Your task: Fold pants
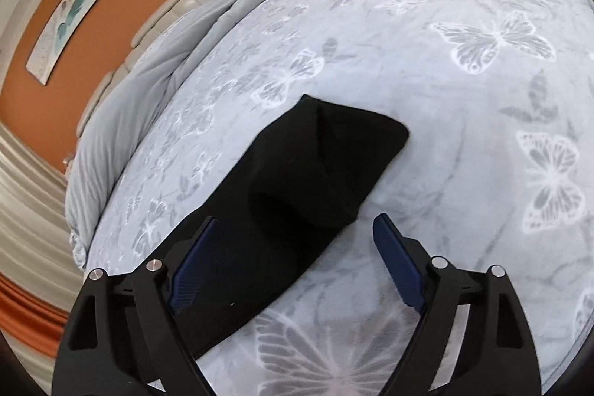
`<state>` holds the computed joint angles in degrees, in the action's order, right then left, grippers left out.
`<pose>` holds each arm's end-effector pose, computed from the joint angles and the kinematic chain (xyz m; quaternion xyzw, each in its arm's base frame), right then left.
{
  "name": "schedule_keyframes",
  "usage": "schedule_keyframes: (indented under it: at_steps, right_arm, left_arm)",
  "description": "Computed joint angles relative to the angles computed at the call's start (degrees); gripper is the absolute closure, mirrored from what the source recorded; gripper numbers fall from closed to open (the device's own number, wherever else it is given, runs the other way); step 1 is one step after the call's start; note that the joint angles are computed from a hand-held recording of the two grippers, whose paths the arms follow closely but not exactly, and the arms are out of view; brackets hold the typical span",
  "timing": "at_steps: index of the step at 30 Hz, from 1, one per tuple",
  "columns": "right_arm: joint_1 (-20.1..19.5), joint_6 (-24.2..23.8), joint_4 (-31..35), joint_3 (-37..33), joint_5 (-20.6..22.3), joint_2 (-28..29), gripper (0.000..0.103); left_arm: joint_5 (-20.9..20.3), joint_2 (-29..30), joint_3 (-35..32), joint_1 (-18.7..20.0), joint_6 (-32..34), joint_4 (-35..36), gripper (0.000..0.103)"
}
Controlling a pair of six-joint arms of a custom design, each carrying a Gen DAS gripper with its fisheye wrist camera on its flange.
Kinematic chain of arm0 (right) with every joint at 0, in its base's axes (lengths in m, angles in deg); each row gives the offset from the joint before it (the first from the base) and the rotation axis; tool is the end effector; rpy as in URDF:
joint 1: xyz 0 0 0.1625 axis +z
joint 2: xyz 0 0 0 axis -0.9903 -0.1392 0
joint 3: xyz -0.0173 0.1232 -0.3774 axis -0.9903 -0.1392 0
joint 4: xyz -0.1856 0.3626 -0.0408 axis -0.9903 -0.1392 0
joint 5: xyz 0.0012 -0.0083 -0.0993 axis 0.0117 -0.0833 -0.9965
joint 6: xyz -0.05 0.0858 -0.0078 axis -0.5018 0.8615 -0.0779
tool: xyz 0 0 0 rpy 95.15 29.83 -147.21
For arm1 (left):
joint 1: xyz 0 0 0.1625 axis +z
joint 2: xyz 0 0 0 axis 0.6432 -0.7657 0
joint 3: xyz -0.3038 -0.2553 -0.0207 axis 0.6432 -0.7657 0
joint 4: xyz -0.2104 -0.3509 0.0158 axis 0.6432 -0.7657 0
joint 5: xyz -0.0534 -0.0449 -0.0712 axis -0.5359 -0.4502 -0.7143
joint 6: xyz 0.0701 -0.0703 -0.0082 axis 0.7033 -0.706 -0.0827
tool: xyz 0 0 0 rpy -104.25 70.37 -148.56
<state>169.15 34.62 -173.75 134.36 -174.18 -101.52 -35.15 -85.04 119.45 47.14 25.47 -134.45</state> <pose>0.0661 -0.7885 0.1223 -0.1009 -0.9070 0.3874 0.1306 0.1829 -0.5047 0.3929 -0.4316 0.7127 -0.5202 0.1873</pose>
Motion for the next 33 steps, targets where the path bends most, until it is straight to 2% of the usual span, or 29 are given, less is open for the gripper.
schedule_keyframes:
  at_steps: [2,4,5,6,7,8,10,12,13,15,16,17,19,22,24,28,29,30,31,32,33]
  right_arm:
    - [-0.50,0.78,0.37,0.65,0.58,-1.01,0.021]
    - [-0.72,0.87,0.13,1.45,0.80,-1.84,0.021]
    - [-1.01,0.65,0.30,1.89,1.18,-2.40,0.021]
    - [-0.96,0.67,0.64,1.81,1.27,-2.38,0.021]
    - [-0.97,0.62,0.74,1.85,1.34,-2.32,0.021]
    - [-0.96,0.51,0.59,1.95,1.45,-2.24,0.021]
    - [-0.69,-0.45,-0.54,2.29,1.42,-2.24,0.021]
    - [-0.33,-2.27,-1.12,2.15,0.72,-1.92,0.021]
    - [-0.08,-2.84,-0.52,1.35,-0.47,-1.40,0.021]
    - [0.07,-2.75,1.79,-0.38,-3.14,-0.56,0.021]
    - [-0.21,-1.89,2.23,-0.35,-2.77,-0.67,0.021]
    - [-0.57,-0.70,2.60,-0.08,-1.88,-0.98,0.020]
    - [-1.08,0.71,2.54,0.59,-0.76,-1.54,0.017]
    - [-1.31,0.56,3.00,0.36,-0.88,-1.40,0.013]
    - [-1.47,-0.13,3.80,-1.03,-0.53,-0.52,0.010]
    - [-1.29,-2.39,4.47,-5.28,-0.25,2.07,0.012]
    - [-1.50,-3.40,4.54,-6.45,1.39,2.75,0.032]
    - [-1.41,-4.54,6.72,-8.68,1.17,3.73,0.043]
    - [-1.04,-5.24,7.67,-10.15,-0.58,4.48,0.047]
    - [-0.88,-6.16,7.81,-11.26,-1.20,5.12,0.062]
    - [-0.81,-6.97,7.40,-11.58,-0.69,5.14,0.083]
  left_arm:
    - [-4.17,0.81,-1.68,2.43,-3.75,1.82,0.017]
    - [-4.43,1.75,-2.73,2.86,-2.80,0.56,0.020]
    - [-4.75,2.20,-3.29,2.93,-0.97,0.05,0.033]
    - [-6.17,2.68,-3.88,3.20,1.75,-0.93,0.056]
    - [-7.73,2.86,-4.34,3.55,3.60,-1.18,0.086]
    - [-7.71,2.72,-3.69,3.33,4.66,-3.83,0.091]
    - [-9.82,0.07,0.25,1.83,7.99,-12.85,0.093]
    - [-5.98,-0.71,1.42,0.46,9.54,-13.59,0.093]
    - [-5.99,-0.53,0.94,1.34,7.25,-10.36,0.093]
    - [-11.56,-0.38,-0.21,5.26,-1.63,-3.10,0.093]
    - [-13.76,-0.45,-0.08,6.18,-3.55,-3.07,0.092]
    - [-13.67,-0.65,0.32,5.92,-3.06,-4.37,0.091]
    - [-11.19,-1.12,0.51,4.52,-0.83,-4.07,0.085]
    - [-8.97,-0.54,-0.21,3.69,-1.84,-2.32,0.047]
    - [-8.93,0.72,-1.70,3.69,-2.10,-1.15,0.045]
    - [-0.27,2.32,-3.09,0.72,0.93,2.74,0.045]
    - [3.39,2.86,-3.15,-0.72,1.76,3.45,0.045]
    - [6.71,3.33,-2.94,-2.05,2.75,3.85,0.045]
    - [8.70,4.02,-3.09,-2.78,3.96,3.92,0.042]
    - [12.01,4.77,-3.21,-4.15,5.32,4.88,0.039]
    - [15.07,5.77,-3.42,-5.27,7.01,4.80,0.038]
